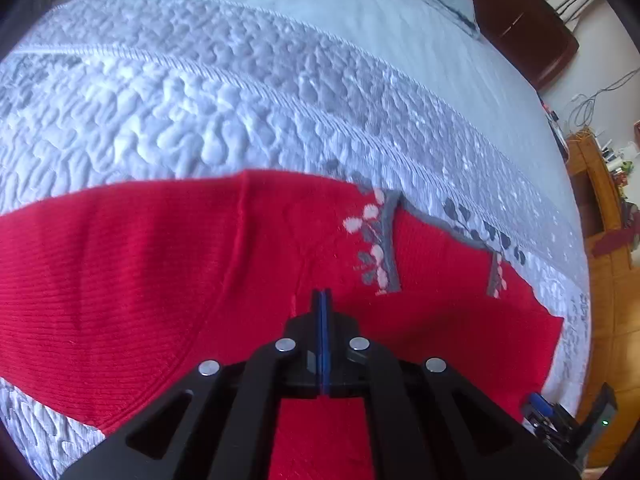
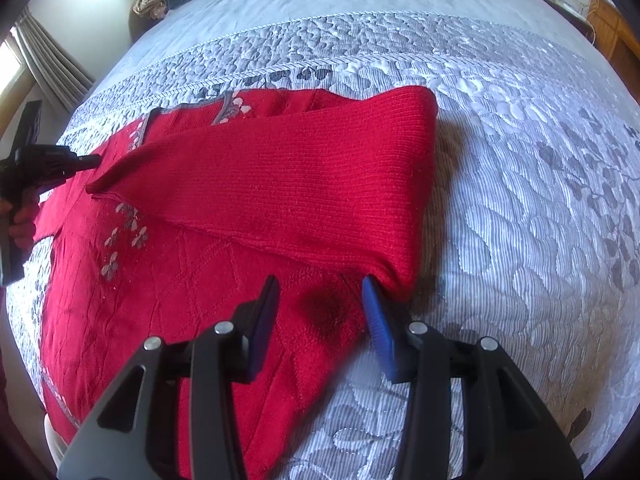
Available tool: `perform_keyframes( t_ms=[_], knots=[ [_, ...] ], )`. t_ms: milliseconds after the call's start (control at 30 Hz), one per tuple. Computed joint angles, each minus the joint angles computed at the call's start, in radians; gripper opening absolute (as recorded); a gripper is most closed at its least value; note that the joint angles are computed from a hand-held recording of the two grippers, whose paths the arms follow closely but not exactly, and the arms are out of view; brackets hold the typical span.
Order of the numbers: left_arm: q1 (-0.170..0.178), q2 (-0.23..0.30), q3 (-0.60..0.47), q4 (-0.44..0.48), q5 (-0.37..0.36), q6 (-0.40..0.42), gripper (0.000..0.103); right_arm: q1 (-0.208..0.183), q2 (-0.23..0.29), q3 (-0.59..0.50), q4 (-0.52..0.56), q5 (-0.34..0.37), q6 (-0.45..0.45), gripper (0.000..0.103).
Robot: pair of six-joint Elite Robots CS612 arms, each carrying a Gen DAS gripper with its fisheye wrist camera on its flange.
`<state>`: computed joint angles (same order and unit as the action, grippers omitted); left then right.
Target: Fold small clothes
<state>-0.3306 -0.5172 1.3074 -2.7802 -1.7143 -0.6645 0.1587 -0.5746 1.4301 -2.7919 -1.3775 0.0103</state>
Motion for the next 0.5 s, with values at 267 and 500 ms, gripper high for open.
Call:
perform_keyframes(
  t_ms=[267, 500],
  knots=[
    [-0.007, 0.001, -0.005, 0.074, 0.039, 0.033, 0.058, 0.001, 0.002, 0.000, -0.007, 0.004, 0.000, 0.045],
    [-0.015, 0.017, -0.024, 0.074, 0.024, 0.074, 0.046, 0.002, 0.010, -0.010, -0.010, 0.008, 0.006, 0.049]
  ],
)
